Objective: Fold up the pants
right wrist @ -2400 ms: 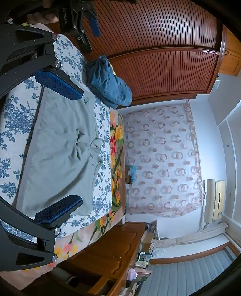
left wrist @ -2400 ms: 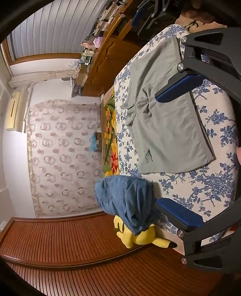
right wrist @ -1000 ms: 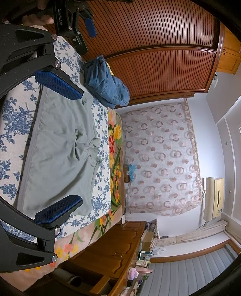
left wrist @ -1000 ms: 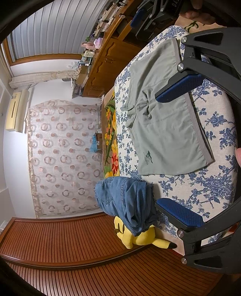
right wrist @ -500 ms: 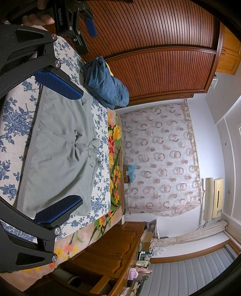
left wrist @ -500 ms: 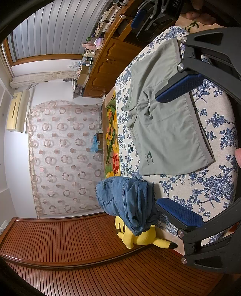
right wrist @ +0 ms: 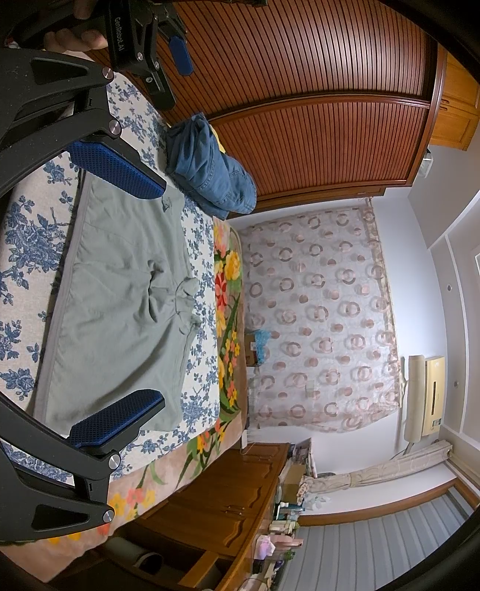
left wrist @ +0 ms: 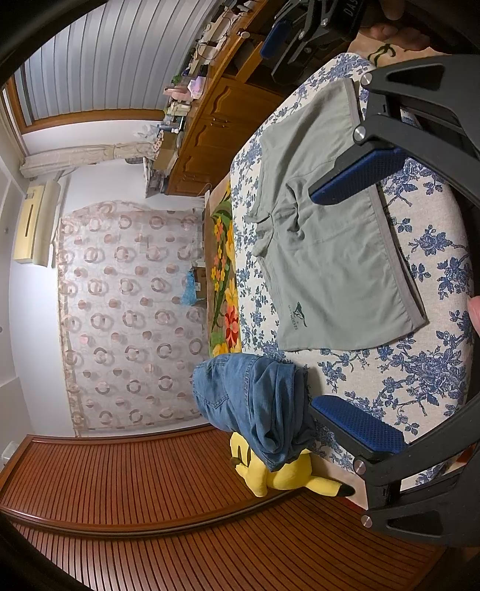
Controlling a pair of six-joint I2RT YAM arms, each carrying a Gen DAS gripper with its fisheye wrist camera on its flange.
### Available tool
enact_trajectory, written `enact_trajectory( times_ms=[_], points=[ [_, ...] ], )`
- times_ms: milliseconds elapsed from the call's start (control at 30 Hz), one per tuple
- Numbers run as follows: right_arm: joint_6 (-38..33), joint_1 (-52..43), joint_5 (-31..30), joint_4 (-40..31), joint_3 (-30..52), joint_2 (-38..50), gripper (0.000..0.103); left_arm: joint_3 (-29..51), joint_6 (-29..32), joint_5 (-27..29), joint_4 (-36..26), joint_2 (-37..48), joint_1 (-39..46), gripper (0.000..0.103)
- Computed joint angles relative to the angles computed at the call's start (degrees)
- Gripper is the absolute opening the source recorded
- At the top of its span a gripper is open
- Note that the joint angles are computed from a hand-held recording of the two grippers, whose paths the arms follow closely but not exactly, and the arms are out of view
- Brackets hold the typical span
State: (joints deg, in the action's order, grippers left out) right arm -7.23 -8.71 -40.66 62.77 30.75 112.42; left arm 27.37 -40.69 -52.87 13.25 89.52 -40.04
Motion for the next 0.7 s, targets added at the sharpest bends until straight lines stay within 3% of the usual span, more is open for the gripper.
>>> enact_trajectory(
  times_ms=[500, 700],
  points=[
    [0.0, 0.0, 0.0, 0.2, -0.1, 0.1, 0.103, 2.1, -1.5, 0.2, -3.4, 0.1, -0.8, 0.103],
    [-0.2, -0.3, -0.2, -0.8, 0.9, 0.8, 0.103, 0.8, 2.1, 4.9, 3.3, 3.0, 2.4, 0.103]
  ],
)
